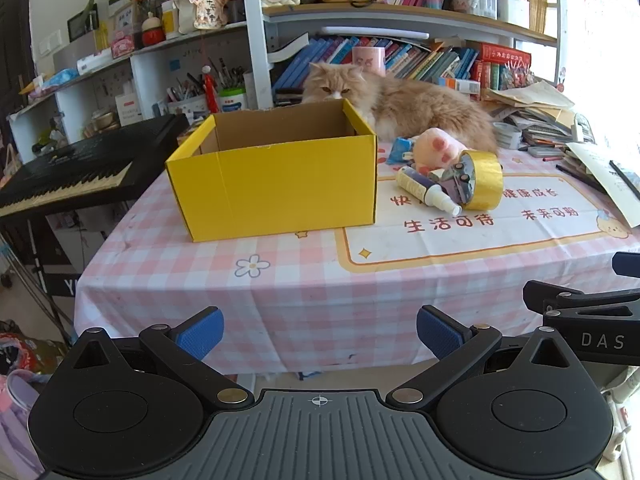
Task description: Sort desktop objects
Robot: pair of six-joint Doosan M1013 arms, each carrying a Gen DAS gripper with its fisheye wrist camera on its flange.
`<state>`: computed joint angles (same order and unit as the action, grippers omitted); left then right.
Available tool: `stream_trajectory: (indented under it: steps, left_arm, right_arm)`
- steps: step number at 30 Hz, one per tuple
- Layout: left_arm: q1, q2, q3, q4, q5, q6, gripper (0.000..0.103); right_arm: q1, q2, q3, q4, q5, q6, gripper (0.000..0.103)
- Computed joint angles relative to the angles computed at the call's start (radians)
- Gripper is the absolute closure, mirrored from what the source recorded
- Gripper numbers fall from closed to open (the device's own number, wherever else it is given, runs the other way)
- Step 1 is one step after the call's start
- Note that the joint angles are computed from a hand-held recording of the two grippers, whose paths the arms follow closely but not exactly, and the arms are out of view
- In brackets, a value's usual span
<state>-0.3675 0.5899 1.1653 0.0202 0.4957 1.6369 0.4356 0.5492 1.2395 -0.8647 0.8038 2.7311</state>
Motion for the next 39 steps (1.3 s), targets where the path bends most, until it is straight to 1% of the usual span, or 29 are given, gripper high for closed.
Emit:
stream_trajectory:
  steps: [39]
  left_arm:
    - [0.006,0.005,-0.005,-0.01,0.017,0.001,0.0]
  right_arm:
    - [0.0,0.004,-0.007,0.005,0.004,-0.006,0.0]
